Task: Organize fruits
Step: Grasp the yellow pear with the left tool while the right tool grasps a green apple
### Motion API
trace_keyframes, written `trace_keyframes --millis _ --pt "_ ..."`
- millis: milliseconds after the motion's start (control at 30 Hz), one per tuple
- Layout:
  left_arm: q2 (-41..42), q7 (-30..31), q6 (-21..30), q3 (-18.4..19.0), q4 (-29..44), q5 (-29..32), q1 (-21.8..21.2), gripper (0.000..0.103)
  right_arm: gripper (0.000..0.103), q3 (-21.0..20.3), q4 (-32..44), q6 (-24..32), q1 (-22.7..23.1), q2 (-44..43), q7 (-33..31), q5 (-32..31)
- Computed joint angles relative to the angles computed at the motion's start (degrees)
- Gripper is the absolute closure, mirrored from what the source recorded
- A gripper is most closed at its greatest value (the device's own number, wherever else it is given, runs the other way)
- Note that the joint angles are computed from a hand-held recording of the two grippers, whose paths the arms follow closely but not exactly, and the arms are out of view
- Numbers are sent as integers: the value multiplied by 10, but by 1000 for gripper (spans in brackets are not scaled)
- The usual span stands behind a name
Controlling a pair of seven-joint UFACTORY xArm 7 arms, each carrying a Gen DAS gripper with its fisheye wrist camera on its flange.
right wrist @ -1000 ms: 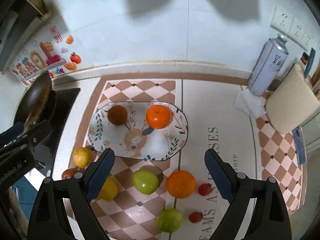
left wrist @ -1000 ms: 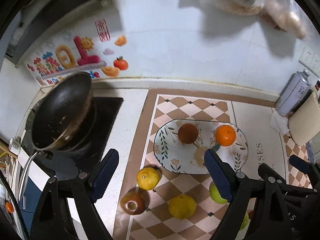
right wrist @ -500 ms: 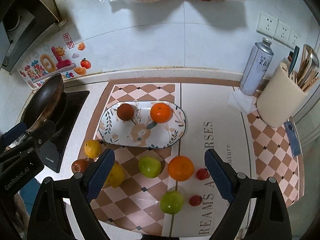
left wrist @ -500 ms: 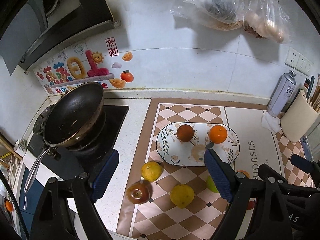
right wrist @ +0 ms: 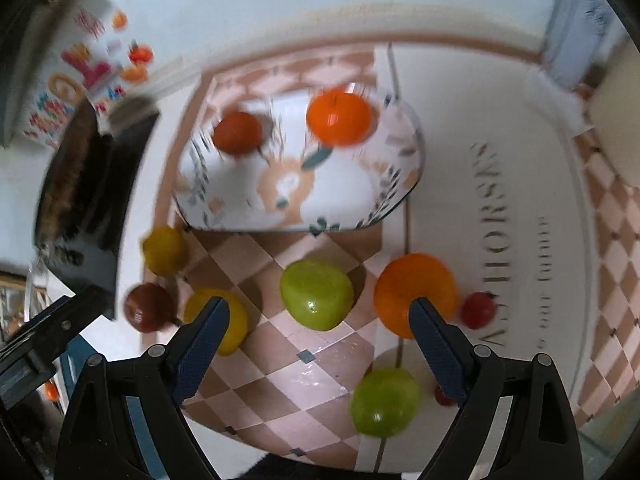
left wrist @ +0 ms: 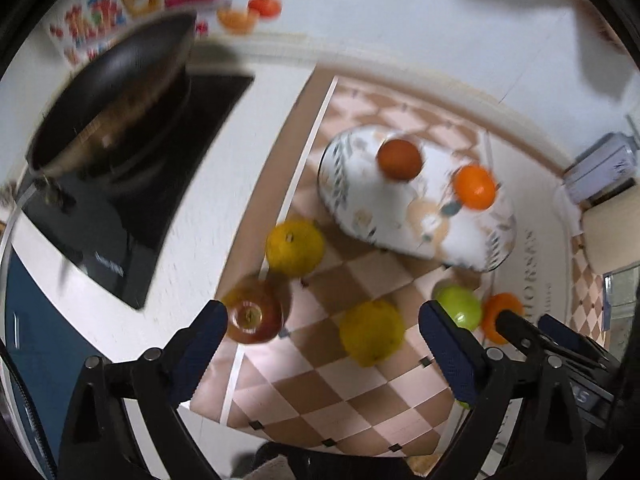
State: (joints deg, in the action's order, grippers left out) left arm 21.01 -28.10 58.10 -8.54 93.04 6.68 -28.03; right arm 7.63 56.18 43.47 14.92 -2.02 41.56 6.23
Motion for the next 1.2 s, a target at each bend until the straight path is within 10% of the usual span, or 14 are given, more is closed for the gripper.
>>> trace_keyframes --millis 400,800,1000,1200 --pt "76 5 61 -2 57 -28 -9 5 41 -4 70 26 20 112 -48 -74" --pt "149 46 80 -10 108 -81 -10 11 42 -8 13 -3 -7 66 -106 -14" --pt "162 75 62 -15 127 -103 -5 39 42 -4 30 7 -5 81 -116 -3" --pt "185 86 67 -24 153 -144 9 39 41 -5 48 22 -11 97 -156 17"
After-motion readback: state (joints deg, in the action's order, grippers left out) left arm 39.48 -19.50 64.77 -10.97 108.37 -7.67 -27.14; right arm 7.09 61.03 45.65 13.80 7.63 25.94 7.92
